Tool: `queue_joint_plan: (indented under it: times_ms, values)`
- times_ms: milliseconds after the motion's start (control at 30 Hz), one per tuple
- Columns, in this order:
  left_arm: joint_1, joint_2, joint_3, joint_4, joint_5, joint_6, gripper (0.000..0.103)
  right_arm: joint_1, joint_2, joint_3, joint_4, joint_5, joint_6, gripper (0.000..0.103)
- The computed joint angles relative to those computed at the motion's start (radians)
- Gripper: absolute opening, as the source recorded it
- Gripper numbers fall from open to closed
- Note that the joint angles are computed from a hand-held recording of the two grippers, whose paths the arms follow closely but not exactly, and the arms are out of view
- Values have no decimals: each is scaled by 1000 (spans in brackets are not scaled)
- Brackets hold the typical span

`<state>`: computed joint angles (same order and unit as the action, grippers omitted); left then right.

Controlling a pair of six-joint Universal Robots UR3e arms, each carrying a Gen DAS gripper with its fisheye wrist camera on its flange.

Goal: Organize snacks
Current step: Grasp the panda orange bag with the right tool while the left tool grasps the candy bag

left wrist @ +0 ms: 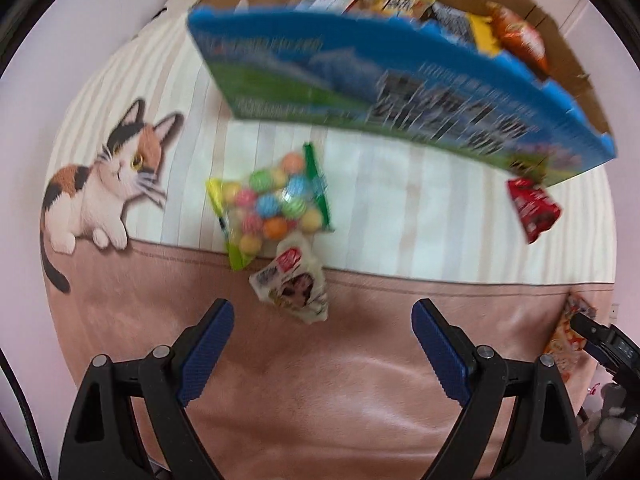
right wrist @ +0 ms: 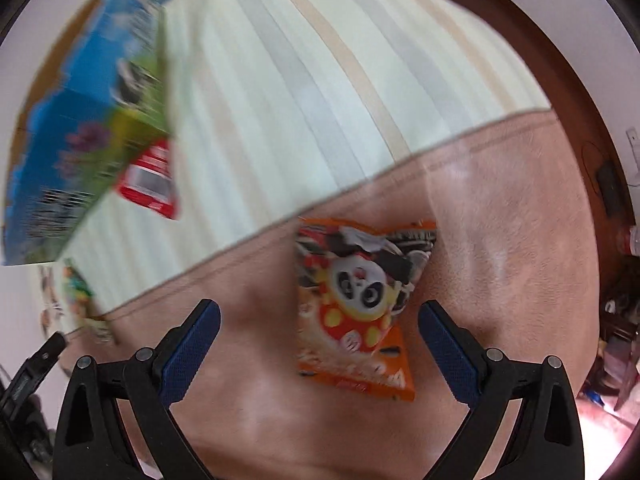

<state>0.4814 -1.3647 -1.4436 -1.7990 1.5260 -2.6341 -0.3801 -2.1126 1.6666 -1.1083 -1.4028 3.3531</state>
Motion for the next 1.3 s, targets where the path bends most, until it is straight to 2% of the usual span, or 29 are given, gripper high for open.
queue_joint_plan:
  times_ms: [100, 200, 233, 433, 633, 733, 867, 1000, 1133, 1200, 1300]
  values:
    - [40, 3, -34, 10, 15, 8, 91, 11, -17, 123, -74, -10, 15, 89]
    - [105, 3, -55, 19, 24, 24, 91, 127, 17, 149, -169, -48, 57, 73]
    - [134, 4, -61, 24, 25, 33, 91, 175, 31, 148, -202, -48, 65, 64]
    - [273, -43, -57, 34, 28, 58, 91, 490, 213, 85, -356, -5, 169, 63]
    - [366, -168, 51, -112, -57, 20, 91, 722, 443, -54, -469, 12, 229, 62]
    - [346, -217, 61, -138, -75, -7, 91, 753, 495, -89, -469, 5, 228, 64]
    - [257, -222, 58, -20, -90, 35, 91, 731, 509, -84, -459, 31, 224, 66]
    - [96, -161, -24, 219, -18, 252, 91, 664, 562, -109, -461, 76, 169, 78]
    - [-11, -102, -174, 451, 68, 439, 91, 691, 626, -163, -448, 64, 157, 95]
    - [-43, -104, -199, 495, 83, 492, 91, 717, 659, -196, -442, 50, 163, 102]
    - [-86, -120, -198, 509, 102, 532, 91, 756, 719, -268, -401, 16, 159, 103]
